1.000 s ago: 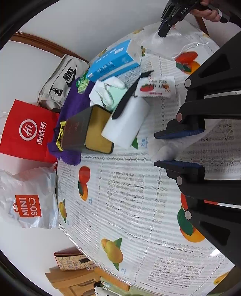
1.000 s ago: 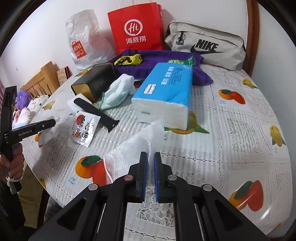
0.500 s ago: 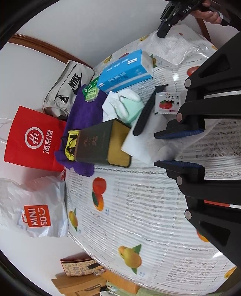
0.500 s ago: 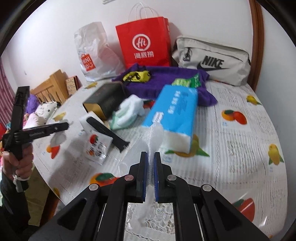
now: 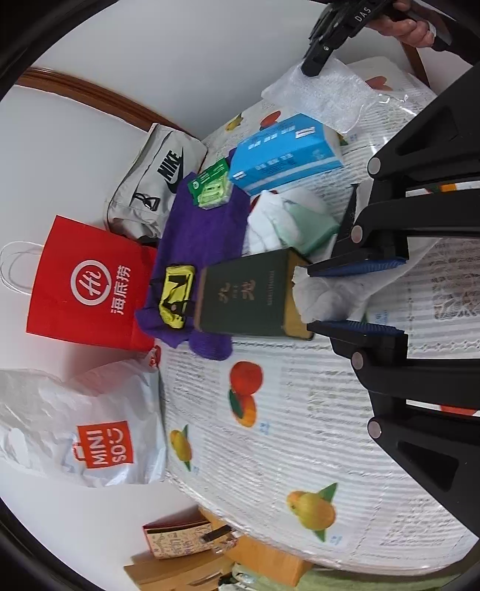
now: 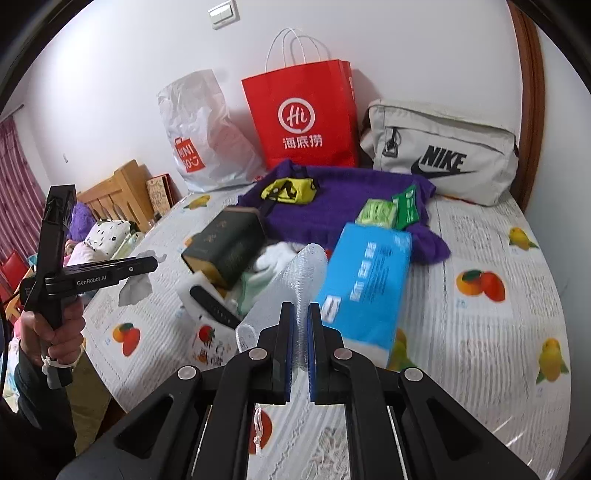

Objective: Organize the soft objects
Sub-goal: 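Lift the tissue and mesh bag and carry them toward the towel with both grippers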

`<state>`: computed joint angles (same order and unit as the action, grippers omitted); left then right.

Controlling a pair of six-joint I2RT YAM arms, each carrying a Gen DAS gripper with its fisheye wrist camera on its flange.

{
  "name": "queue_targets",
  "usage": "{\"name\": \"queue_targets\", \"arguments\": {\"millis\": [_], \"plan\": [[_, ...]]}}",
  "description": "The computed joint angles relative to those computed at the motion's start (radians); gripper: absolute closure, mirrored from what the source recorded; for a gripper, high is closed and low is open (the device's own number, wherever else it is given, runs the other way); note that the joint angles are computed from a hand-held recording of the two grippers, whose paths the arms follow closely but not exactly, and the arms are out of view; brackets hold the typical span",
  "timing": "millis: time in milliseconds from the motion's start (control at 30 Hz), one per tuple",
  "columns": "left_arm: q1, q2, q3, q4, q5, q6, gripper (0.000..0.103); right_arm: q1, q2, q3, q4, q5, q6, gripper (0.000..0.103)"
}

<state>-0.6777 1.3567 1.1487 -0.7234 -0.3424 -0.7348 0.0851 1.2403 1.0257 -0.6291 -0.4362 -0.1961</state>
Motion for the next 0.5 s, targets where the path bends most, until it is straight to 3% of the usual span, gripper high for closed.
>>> {"name": "queue_targets", "arguments": {"millis": [500], "plan": [[0.056, 0.099, 0.192, -0.056, 0.004, 0.099, 0.082, 0.046, 0.171, 0.207, -0.003, 0.019, 0.019, 0.097]]}}
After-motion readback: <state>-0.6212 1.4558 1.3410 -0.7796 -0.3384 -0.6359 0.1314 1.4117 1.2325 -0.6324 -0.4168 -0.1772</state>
